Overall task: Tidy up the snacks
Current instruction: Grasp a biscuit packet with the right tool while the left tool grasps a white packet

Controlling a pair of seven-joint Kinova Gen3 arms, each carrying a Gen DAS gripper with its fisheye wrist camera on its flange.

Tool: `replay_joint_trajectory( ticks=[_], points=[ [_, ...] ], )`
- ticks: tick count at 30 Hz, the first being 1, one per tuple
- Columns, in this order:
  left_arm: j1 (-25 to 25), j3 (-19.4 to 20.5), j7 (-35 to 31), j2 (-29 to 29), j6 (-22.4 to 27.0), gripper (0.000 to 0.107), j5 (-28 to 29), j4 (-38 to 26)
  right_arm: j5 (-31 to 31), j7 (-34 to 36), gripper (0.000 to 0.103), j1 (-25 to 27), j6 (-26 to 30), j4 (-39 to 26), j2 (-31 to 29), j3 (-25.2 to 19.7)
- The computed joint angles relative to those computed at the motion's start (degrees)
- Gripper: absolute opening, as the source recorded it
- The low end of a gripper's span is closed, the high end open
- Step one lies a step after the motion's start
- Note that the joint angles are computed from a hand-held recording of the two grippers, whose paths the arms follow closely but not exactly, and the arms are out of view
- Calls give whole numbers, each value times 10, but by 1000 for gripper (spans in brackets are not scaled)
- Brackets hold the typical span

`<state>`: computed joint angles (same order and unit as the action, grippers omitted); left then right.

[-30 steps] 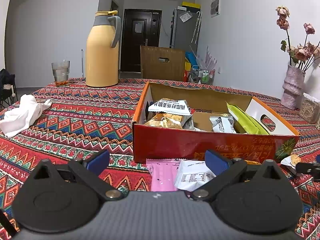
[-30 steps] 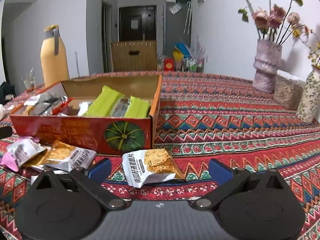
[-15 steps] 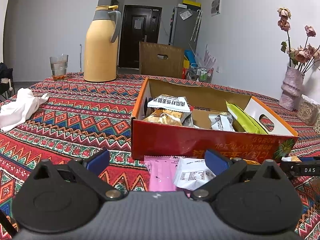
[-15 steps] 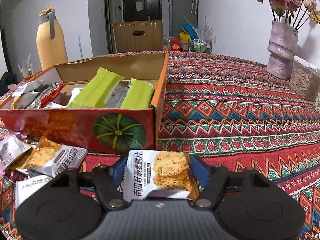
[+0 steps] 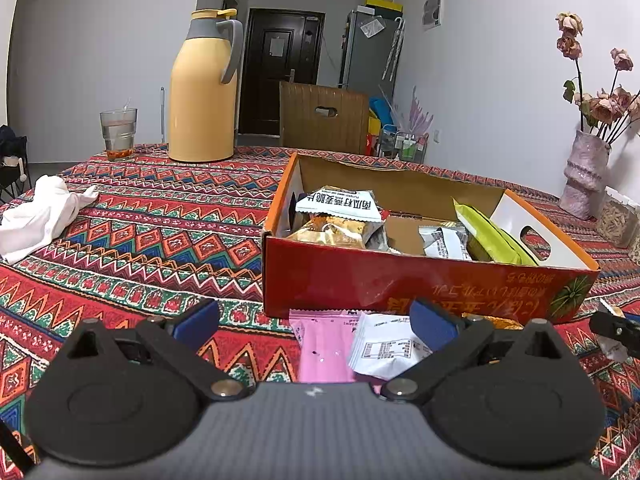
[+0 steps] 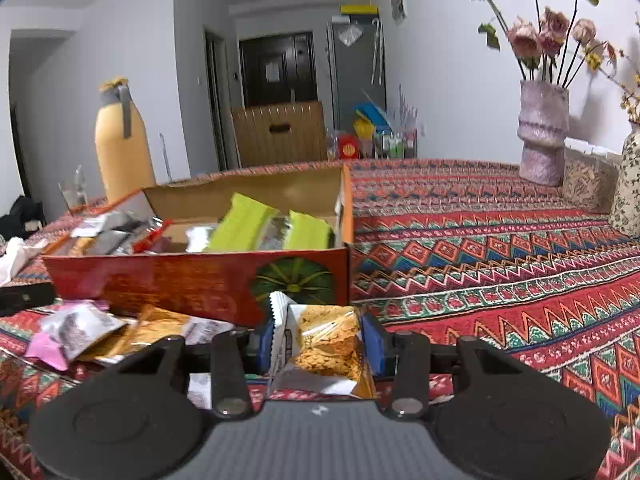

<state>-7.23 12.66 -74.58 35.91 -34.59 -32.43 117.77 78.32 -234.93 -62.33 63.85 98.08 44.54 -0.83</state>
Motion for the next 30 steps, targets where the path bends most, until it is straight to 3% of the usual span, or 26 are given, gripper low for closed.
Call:
replay_joint_trajectory(
  ticks=[6,10,16,20,30],
  points=[
    [9,-3,-10,-6,16,103,1,-2,-12,14,43,-12,13,-24,18,2],
    [-5,18,-8,-21,38,103,-45,-1,-16,14,43,-17,11,-30,25,8],
    [9,46,-17,-37,118,103,-75,-22,-4,-15,43,-22,5,-19,27,13],
    [31,56,-41,-32,173,103,-49,-44,9,-32,44,-21,2,-9,25,11],
    [101,15,-107,-13,254,103,80,-91,46,-72,44,-18,7,11,23,-1]
  ],
)
